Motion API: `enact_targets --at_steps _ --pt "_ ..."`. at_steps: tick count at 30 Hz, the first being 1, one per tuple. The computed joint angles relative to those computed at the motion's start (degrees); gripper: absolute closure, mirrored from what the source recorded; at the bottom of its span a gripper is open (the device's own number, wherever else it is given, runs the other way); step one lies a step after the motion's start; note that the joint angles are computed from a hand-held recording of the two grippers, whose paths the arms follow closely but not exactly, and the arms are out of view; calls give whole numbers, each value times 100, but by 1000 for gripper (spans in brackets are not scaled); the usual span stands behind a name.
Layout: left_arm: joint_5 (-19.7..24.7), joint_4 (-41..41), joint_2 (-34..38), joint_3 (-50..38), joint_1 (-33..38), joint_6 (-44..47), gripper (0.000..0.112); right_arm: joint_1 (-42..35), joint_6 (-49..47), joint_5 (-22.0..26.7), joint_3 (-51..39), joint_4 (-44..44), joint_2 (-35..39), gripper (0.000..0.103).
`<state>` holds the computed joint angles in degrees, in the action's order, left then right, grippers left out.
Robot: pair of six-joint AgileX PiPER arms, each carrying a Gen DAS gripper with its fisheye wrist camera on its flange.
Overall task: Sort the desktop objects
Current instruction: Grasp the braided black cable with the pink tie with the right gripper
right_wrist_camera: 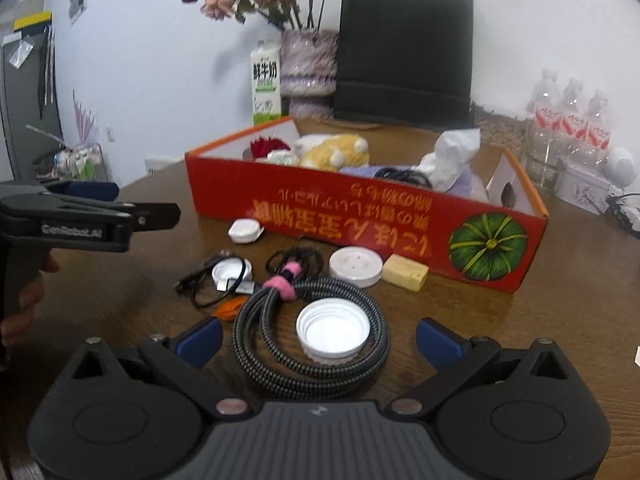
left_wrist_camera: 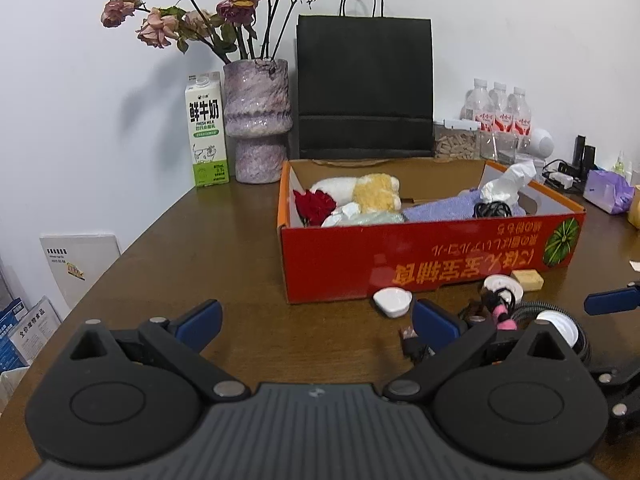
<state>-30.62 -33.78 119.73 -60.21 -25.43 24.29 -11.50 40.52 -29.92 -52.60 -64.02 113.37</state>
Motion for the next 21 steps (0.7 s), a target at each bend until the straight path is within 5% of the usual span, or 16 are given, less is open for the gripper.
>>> enact_targets --at_steps 11,14,21 --pt "199 151 -18 -3 93 -102 9 279 1263 601 -830 -1029 428 0" --pt "238 186 -17 -9 99 -115 9 230 994 391 -749 -859 423 13" --pt "345 205 15 -61 80 -67 9 70 210 -55 -379 -59 264 15"
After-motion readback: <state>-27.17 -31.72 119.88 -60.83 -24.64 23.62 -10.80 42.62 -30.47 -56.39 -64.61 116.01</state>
